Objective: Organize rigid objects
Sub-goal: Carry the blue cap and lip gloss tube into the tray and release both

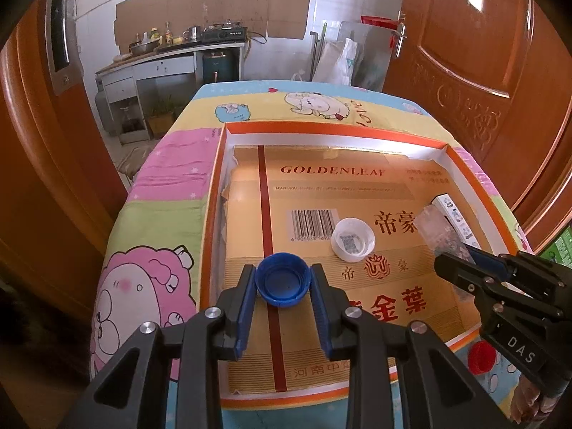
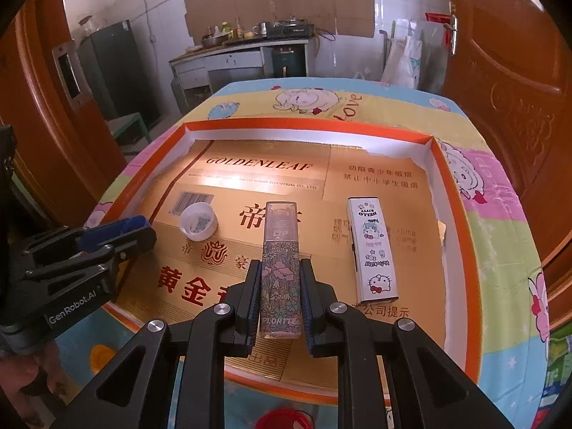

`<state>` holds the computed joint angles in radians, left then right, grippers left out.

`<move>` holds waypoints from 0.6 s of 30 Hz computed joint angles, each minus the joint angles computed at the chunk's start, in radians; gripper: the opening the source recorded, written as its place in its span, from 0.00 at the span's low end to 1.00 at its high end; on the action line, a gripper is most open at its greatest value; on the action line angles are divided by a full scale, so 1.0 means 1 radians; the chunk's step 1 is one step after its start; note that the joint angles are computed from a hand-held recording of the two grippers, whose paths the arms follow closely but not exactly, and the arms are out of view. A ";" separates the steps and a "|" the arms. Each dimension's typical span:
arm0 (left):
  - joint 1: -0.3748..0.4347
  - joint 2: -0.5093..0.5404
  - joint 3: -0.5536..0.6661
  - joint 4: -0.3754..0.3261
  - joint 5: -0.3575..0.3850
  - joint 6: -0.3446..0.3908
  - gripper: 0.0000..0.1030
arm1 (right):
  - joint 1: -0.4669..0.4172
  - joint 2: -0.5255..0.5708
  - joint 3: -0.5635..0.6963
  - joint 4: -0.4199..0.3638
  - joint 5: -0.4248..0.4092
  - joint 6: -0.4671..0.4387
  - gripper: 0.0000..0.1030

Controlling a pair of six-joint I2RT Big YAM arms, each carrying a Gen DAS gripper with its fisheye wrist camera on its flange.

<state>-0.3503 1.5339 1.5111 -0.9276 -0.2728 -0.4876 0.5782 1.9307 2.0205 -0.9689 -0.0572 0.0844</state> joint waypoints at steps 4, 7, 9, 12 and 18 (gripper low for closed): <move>-0.001 0.004 0.002 -0.006 0.002 0.001 0.30 | 0.001 0.009 0.013 -0.010 0.001 0.000 0.19; 0.001 0.008 0.003 -0.008 0.006 0.004 0.30 | 0.001 0.014 0.014 -0.014 0.005 -0.002 0.19; -0.002 0.010 0.005 -0.009 0.001 0.006 0.30 | 0.000 0.014 0.012 -0.016 0.005 -0.003 0.19; -0.003 0.010 0.005 -0.010 0.000 0.005 0.30 | 0.000 0.019 0.017 -0.019 0.005 -0.003 0.19; -0.009 0.015 0.007 -0.009 -0.019 0.022 0.30 | -0.004 0.025 0.016 -0.014 -0.006 0.001 0.21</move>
<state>-0.3597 1.5493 1.5185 -0.9370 -0.2913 -0.4652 0.5747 1.9554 2.0363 -0.9825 -0.0633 0.0850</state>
